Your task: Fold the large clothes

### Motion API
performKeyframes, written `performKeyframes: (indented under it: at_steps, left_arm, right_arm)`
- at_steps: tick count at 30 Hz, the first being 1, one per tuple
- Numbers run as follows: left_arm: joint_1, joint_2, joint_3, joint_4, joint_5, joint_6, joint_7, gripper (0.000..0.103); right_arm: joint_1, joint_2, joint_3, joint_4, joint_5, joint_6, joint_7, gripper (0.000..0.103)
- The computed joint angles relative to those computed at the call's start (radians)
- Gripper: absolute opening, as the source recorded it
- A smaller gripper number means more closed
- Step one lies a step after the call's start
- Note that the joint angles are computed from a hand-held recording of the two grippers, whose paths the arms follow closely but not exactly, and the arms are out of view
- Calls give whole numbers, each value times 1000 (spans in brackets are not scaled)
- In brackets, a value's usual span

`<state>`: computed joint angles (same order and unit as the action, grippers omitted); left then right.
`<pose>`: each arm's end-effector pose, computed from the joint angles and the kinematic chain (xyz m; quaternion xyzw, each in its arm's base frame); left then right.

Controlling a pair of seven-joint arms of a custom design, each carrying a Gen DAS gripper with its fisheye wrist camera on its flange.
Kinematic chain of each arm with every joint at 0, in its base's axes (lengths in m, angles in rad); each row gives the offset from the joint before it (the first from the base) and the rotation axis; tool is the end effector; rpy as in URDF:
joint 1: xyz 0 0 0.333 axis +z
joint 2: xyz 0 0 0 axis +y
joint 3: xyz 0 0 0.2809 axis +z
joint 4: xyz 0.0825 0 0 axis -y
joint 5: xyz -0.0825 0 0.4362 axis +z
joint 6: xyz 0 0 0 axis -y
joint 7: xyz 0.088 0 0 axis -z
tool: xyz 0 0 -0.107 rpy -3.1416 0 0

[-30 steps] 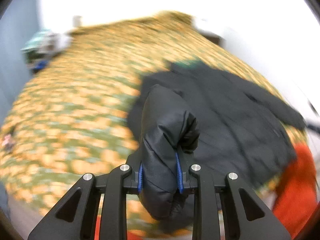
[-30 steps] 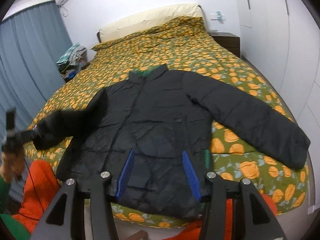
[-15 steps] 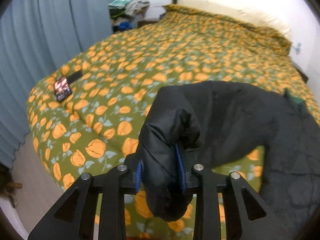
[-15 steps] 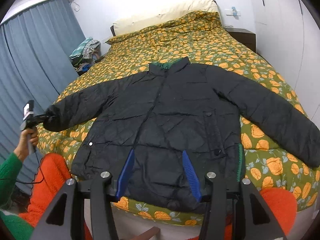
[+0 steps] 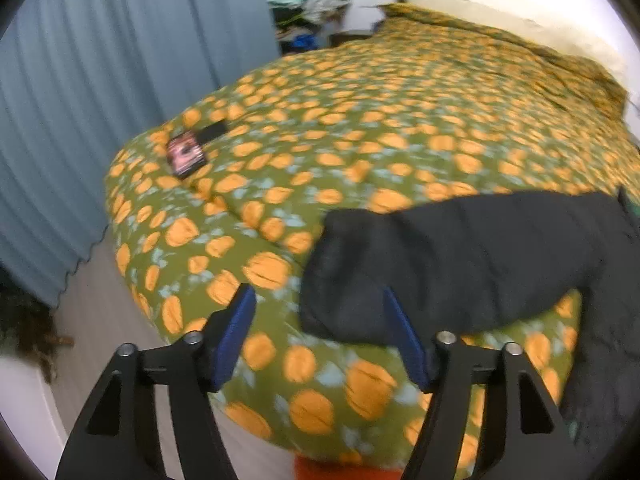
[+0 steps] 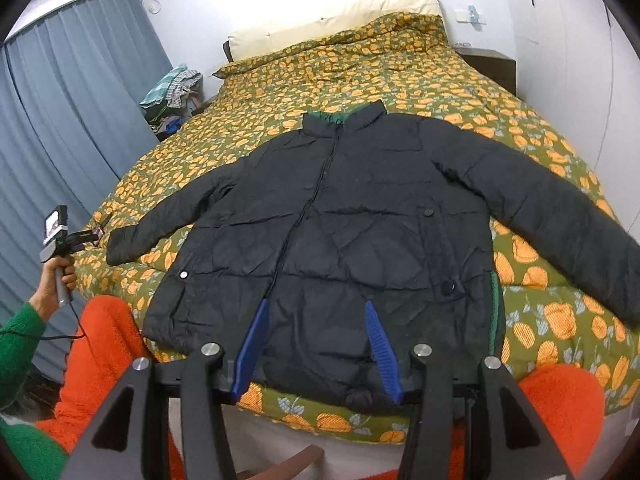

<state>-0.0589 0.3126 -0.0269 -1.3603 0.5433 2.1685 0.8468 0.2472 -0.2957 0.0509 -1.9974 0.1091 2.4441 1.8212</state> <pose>0.7353 -0.0402 0.5657 -0.7945 0.5011 -0.1274 0.3184 0.5512 0.1728 0.6310 -0.6568 0.6601 -0.1419 0.3358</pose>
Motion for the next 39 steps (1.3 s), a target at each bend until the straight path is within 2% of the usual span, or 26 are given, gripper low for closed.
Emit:
performKeyframes:
  at_steps: [6,10,14,17,21,25,31,33,35,36,37,39]
  left_arm:
    - [-30,-60,-74,-73,-108,97,136,82]
    - [-59,-40,-117,-46,-217,105,281,85]
    - [-62,5,-167,1,-440,53,442,88]
    - [-70,48,-183,35,-553,-19,511,88]
    - [-111,88,-179,57,-559,-106,543,88]
    - [-129,113,-171,68,-567,-159,537,88]
    - [-149,174,-170,137,-565,-232,526,88]
    - [-150,183,-172,149,-574,-233,527,77]
    - [-149,190,-173,160,-582,-232,529,50]
    - [-145,190,-176,160,-595,-230,534,44]
    - [-138,186,-182,155,-614,-230,544,36]
    - [-138,173,-184,146,-616,-232,567,31]
  right_arm:
    - [-7,53,2,69,-25,-38,-13,51]
    - [-14,62,10,89,-66,-50,-9,51]
    - [-32,65,14,98,-126,-119,43,51]
    - [-53,60,-10,94,-111,-224,85,52]
    - [-79,40,-36,62,-81,-321,105,64]
    - [-85,48,-51,41,-43,-382,51,64]
    - [-100,96,-46,50,-48,-393,62,64]
    - [-98,110,-61,50,24,-382,39,64]
    - [-98,113,-63,49,49,-384,17,62]
    - [-99,110,-61,45,46,-378,7,45]
    - [-99,107,-60,43,52,-372,-1,34]
    - [-97,88,-58,29,64,-358,-10,24]
